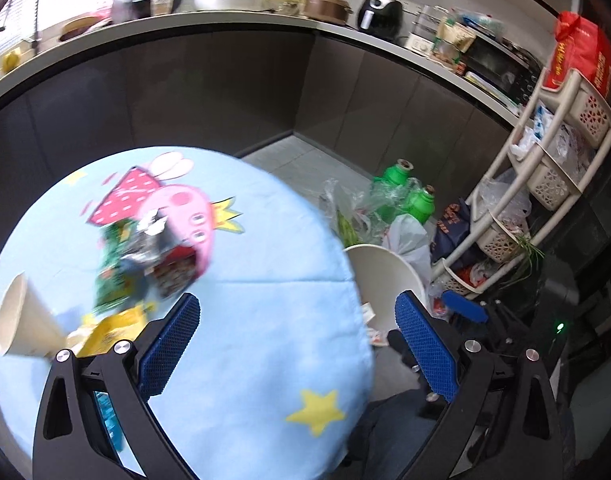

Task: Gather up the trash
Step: 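Move both tools back over the table toward the remaining trash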

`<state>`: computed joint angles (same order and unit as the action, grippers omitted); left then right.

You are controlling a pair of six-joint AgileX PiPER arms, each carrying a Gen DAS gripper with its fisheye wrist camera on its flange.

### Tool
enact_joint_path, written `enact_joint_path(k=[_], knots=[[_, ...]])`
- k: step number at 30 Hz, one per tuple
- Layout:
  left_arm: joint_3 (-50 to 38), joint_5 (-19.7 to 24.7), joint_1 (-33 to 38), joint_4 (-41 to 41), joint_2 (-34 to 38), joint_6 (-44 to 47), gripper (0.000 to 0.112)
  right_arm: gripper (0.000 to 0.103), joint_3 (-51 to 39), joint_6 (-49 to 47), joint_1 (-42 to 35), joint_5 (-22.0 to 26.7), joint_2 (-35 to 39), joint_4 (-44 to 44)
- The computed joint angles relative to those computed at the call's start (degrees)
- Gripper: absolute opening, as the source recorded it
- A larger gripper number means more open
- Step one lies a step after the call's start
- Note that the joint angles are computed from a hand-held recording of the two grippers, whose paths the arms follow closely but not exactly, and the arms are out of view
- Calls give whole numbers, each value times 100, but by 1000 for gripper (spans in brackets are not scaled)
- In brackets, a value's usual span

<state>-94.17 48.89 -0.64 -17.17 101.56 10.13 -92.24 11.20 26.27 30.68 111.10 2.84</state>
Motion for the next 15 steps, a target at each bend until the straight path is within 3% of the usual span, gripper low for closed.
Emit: enact_joint_path(k=[10,15], knots=[[1636,-14,1945,-287,-1096,633,94,100,-1307,-884,861,459,628,809],[1980,21,2803,-589,-1168,1170,94,100,-2639,-688,1266,1333,1324,448]])
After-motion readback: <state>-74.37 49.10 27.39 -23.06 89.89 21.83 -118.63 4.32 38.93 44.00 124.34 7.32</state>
